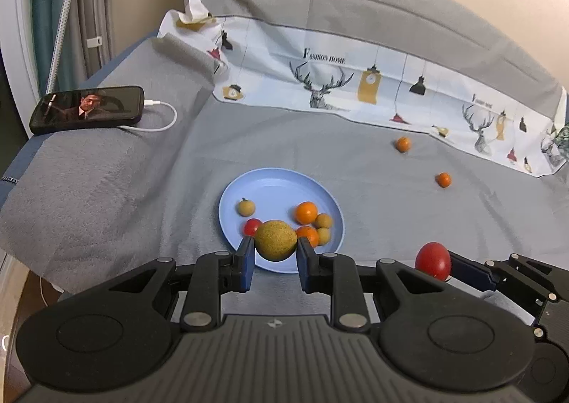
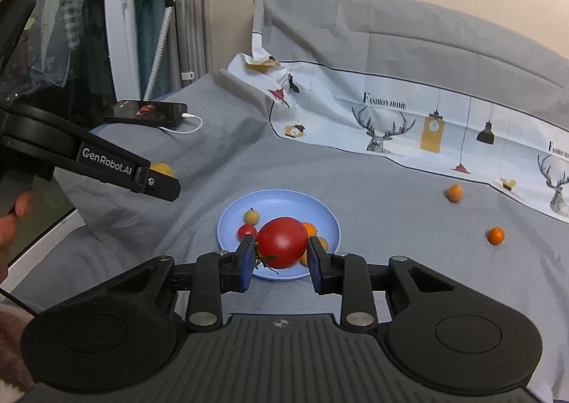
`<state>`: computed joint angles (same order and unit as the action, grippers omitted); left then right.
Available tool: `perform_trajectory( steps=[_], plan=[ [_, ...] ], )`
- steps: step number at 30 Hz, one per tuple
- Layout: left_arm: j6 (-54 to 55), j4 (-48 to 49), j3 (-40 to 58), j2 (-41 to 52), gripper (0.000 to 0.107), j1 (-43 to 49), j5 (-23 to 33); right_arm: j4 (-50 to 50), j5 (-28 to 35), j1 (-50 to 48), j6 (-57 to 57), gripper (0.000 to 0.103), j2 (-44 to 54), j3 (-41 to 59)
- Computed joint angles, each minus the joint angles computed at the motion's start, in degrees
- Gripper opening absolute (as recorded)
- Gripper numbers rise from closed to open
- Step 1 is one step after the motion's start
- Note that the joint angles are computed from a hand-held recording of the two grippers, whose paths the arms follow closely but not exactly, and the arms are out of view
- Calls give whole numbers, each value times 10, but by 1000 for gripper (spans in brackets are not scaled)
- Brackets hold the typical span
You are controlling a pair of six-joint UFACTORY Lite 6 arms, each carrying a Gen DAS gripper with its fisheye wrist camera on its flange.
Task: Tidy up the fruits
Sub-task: 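Carry the yellow fruit and red tomato in both tools over the blue plate, then open both tools to drop the yellow fruit and tomato onto the plate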
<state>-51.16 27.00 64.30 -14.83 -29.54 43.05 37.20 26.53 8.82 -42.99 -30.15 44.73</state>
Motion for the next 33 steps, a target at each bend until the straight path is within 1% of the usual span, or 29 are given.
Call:
perform_trajectory(
  steps=[5, 10, 16, 21, 25, 28, 30, 31, 32, 33],
  plan=[
    [49, -33, 38, 68, 27, 38, -21, 54, -27, -4, -54, 32, 65, 21],
    [101, -66, 93, 164, 27, 74, -45, 130, -58, -5, -130, 32, 161, 57],
    [156, -103, 185, 300, 27, 112, -70, 212, -78, 2, -219, 32, 305, 135],
    [197, -123, 289, 420, 27, 138, -67, 259, -92, 11, -279, 32, 427, 220],
    [227, -133, 370, 503, 27, 156, -53, 265, -87, 17, -302, 32, 515, 289],
    [244, -130, 425, 555, 27, 164, -41, 249, -82, 21, -296, 33, 569, 339],
    [240, -106, 443, 574, 29, 165, -48, 236, -72, 21, -282, 33, 602, 374],
    [246, -102, 452, 580, 45, 165, -49, 231, -68, 21, -279, 34, 617, 391],
    [257, -107, 463, 585, 76, 167, -46, 228, -66, 21, -276, 39, 627, 404],
    [247, -101, 458, 579, 90, 168, -51, 216, -62, 20, -266, 46, 636, 416]
  ],
)
